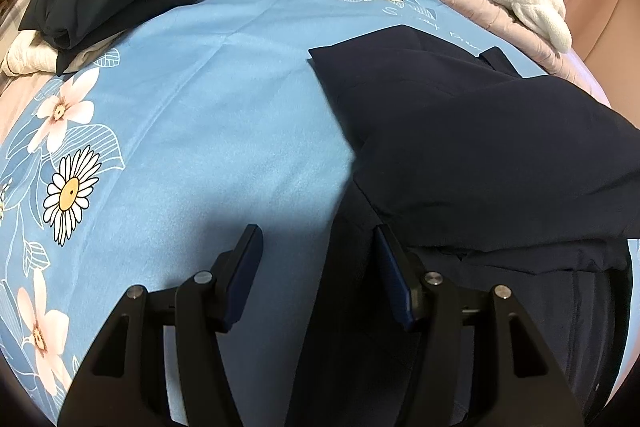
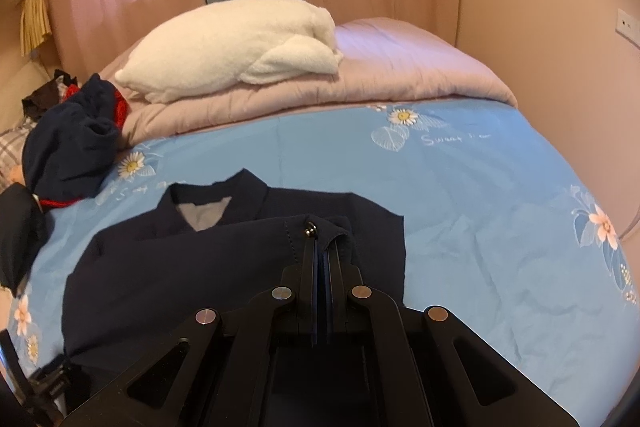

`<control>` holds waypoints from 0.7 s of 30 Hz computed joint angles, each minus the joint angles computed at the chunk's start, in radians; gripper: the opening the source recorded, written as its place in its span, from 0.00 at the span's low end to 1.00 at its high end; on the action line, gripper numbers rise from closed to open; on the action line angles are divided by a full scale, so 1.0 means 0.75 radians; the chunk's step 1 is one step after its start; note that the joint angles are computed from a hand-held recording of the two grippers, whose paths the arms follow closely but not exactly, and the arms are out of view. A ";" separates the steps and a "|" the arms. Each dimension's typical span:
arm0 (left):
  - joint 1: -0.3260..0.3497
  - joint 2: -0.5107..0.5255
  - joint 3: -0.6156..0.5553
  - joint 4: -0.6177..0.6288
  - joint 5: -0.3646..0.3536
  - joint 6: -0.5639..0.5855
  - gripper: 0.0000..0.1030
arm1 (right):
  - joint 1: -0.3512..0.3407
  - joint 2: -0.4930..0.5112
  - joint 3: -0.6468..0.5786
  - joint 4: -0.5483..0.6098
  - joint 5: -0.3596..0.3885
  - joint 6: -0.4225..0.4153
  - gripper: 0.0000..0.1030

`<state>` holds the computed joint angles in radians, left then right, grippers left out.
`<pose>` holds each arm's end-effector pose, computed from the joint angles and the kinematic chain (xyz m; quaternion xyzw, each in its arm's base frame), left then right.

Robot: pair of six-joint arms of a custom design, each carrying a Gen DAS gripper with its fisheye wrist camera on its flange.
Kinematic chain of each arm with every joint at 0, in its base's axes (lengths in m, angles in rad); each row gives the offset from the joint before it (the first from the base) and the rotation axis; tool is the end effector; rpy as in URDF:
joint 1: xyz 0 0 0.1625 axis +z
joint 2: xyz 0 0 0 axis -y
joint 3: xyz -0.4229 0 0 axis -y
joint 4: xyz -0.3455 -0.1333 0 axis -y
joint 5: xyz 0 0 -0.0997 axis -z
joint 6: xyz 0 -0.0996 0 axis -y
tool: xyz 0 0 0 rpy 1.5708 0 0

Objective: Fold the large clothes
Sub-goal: 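Grasp the jacket side edge with the right tool and fold it inward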

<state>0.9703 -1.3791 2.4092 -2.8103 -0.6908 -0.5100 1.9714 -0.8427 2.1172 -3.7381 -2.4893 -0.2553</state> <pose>-0.0353 -0.4232 0.2401 -0.0038 0.9009 -0.3037 0.3101 0.2417 -0.4319 0.1875 0.0793 -0.8271 0.4150 0.3707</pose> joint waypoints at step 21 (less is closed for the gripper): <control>0.003 0.022 0.010 -0.047 0.022 0.045 0.58 | -0.234 0.071 0.044 0.073 0.046 0.114 0.02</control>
